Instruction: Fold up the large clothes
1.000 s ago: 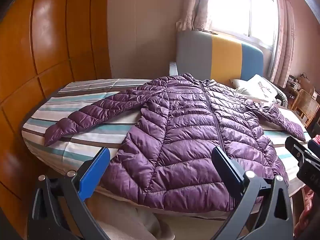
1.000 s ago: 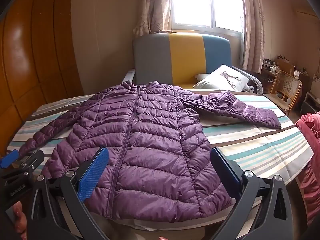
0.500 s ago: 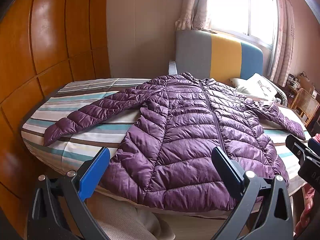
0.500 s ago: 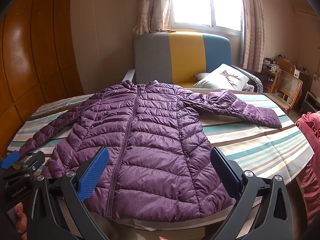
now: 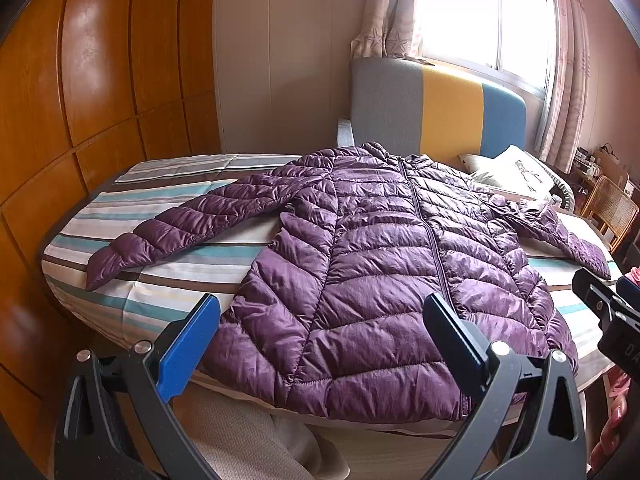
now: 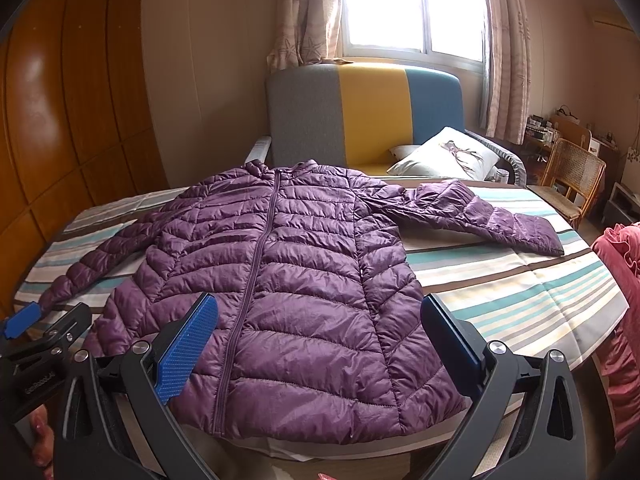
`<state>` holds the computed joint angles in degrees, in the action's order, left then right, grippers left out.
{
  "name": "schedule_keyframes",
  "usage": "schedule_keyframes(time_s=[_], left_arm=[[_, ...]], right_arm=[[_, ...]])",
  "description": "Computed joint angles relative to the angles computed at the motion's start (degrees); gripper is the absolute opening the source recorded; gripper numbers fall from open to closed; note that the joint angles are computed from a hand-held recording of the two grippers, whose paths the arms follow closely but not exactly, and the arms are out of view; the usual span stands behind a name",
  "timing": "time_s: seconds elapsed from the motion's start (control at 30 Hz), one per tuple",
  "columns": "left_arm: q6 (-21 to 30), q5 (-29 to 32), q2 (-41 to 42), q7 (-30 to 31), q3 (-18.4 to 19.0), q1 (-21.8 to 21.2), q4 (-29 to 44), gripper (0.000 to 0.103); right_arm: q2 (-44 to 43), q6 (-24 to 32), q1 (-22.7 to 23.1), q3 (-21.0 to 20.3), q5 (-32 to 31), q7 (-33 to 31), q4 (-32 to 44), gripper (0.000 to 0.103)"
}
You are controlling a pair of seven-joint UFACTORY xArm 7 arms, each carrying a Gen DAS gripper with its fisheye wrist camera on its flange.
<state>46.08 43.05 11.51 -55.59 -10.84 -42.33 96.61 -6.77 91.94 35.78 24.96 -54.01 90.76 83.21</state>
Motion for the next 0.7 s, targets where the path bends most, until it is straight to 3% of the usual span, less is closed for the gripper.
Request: schedule_keyframes(time_s=[0.7], left_arm=[[0.73, -0.51, 0.44, 0.09, 0.1, -0.61, 0.18, 0.101]], right_arm=[[-0.18, 0.02, -0.03, 0.04, 0.5, 0.24, -0.3, 0.1]])
